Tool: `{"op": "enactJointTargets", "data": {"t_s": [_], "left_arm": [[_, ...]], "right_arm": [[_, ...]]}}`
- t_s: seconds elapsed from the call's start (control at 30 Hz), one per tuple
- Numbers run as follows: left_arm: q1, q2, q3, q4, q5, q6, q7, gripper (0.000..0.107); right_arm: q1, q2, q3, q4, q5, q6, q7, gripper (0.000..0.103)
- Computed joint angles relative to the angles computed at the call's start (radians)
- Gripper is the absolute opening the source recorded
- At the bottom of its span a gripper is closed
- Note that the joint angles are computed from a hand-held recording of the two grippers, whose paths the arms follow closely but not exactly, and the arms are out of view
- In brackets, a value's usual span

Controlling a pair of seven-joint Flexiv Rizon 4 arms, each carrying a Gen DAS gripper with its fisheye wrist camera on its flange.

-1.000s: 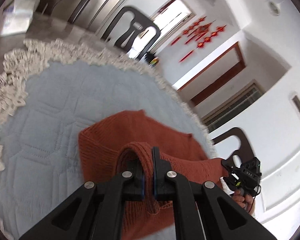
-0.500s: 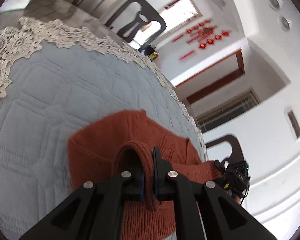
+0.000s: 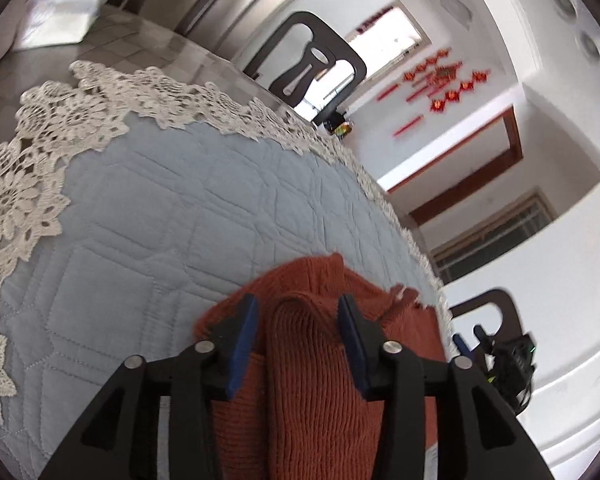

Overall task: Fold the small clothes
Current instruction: 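Lift the hem with both tools and fold it over onto the collar, then open both tools and release the folded hem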

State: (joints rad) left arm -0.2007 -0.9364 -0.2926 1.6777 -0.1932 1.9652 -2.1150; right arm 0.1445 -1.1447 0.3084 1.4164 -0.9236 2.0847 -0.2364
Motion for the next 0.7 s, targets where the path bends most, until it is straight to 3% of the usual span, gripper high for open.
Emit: {"op": "enactJointTargets", "data": {"t_s": [0.1, 0.2, 0.3, 0.43, 0.53, 0.7], "left_arm": [[-0.028, 0.000, 0.030, -0.039, -0.015, -0.063, 0.035, 0.045], [-0.050, -0.004, 0.056, -0.071, -0.030, -0.096, 0.067, 0.050], [-0.020, -0.014, 0.013, -0.072, -0.011, -0.070, 0.084, 0.051], [0.038, -0.023, -0.050, -0.041, 0.046, 0.022, 0.072, 0.066], [0.062, -0.034, -0.075, -0.040, 0.086, 0.060, 0.054, 0.068], [0.002, -0.029, -0.008, -0.093, 0.041, -0.081, 0.099, 0.069]], "right_arm": [[-0.005, 0.031, 0.006, 0.010, -0.078, -0.123, -0.028, 0.043], [-0.049, 0.032, 0.111, -0.003, -0.168, -0.339, -0.100, 0.043], [-0.066, 0.020, 0.177, -0.016, -0.156, -0.453, -0.190, 0.040], [-0.063, 0.021, 0.185, -0.015, -0.114, -0.476, -0.251, 0.031], [-0.051, 0.030, 0.170, -0.010, -0.079, -0.478, -0.274, 0.024], [-0.021, 0.052, 0.127, 0.005, -0.023, -0.449, -0.302, 0.010]]}}
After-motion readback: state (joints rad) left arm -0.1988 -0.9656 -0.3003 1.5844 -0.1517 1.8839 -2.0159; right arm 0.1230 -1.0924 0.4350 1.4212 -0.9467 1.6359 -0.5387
